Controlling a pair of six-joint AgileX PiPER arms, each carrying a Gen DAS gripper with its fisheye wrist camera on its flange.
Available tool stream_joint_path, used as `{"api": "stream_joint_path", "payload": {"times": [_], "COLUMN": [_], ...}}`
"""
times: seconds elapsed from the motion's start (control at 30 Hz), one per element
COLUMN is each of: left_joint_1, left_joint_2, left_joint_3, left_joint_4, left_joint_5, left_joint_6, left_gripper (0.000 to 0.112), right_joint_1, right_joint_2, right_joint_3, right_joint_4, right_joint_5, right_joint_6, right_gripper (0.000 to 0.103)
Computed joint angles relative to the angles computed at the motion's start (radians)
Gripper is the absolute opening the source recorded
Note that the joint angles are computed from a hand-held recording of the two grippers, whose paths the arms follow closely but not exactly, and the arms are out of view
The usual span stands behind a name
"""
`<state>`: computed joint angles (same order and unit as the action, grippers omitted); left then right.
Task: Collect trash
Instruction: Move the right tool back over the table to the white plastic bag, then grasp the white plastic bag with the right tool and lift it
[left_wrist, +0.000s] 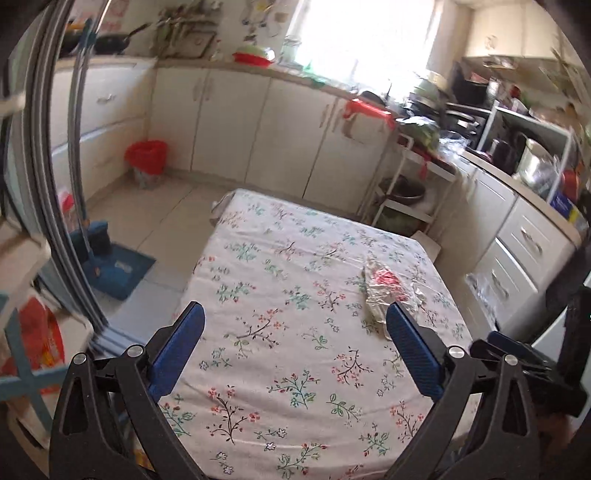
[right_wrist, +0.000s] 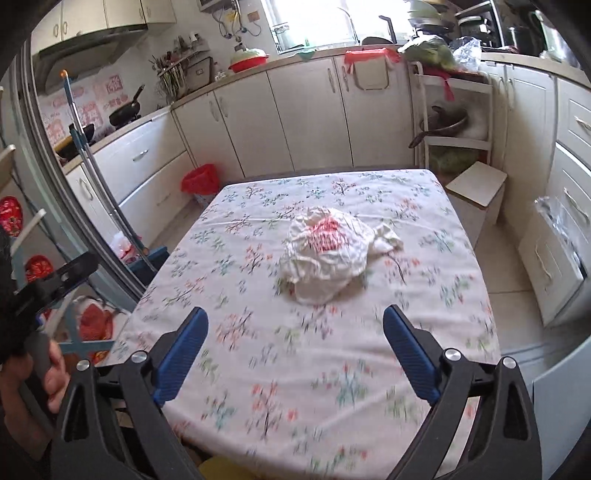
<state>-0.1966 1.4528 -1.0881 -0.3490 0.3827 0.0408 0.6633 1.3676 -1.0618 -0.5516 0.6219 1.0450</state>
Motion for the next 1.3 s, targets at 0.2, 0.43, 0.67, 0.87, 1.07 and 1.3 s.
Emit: {"api": "stream_joint_path", "payload": {"times": [0.2, 0.43, 0.67, 0.87, 1.07, 1.3], "left_joint_1": [0.063, 0.084, 0.096, 0.085, 0.108, 0.097], "left_joint_2": [0.091, 0.119, 0.16, 0.143, 0.118, 0.136], "left_joint_3": [-0.07, -0.076, -0.117, -0.096, -0.058, -0.077], "left_joint_4": [-0.205, -0.282, -0.326, -0.338, -0.378, -0.332], "left_joint_5": [0.085, 0.131, 0.165, 0.169, 0.192, 0.209], "left_joint_6": [0.104, 0.18, 0.18, 0.196, 0.226, 0.205], "left_gripper": [0.095, 0.095, 0.095, 0.095, 0.095, 0.095], "right_joint_1": [-0.115, -0.191, -0.302, -0.318, -0.284, -0.355], "right_joint_2": [0.273, 0.548, 0.527, 0.43, 0.491, 0.671], "right_joint_3": [-0.229, -0.508, -0.446, -0.375, -0.49, -0.623], "right_joint_4": [0.116, 0.236, 0.518, 0.558, 0.329, 0.47], "right_joint_5": [-0.039, 0.087, 0.036, -0.02, -0.019, 0.034], "right_joint_6": [-0.16, -0.358, -0.571, -0.623, -0.528, -0.693], "right_gripper": [0.092, 0.087, 0.001, 0.001, 0.096, 0.093]}}
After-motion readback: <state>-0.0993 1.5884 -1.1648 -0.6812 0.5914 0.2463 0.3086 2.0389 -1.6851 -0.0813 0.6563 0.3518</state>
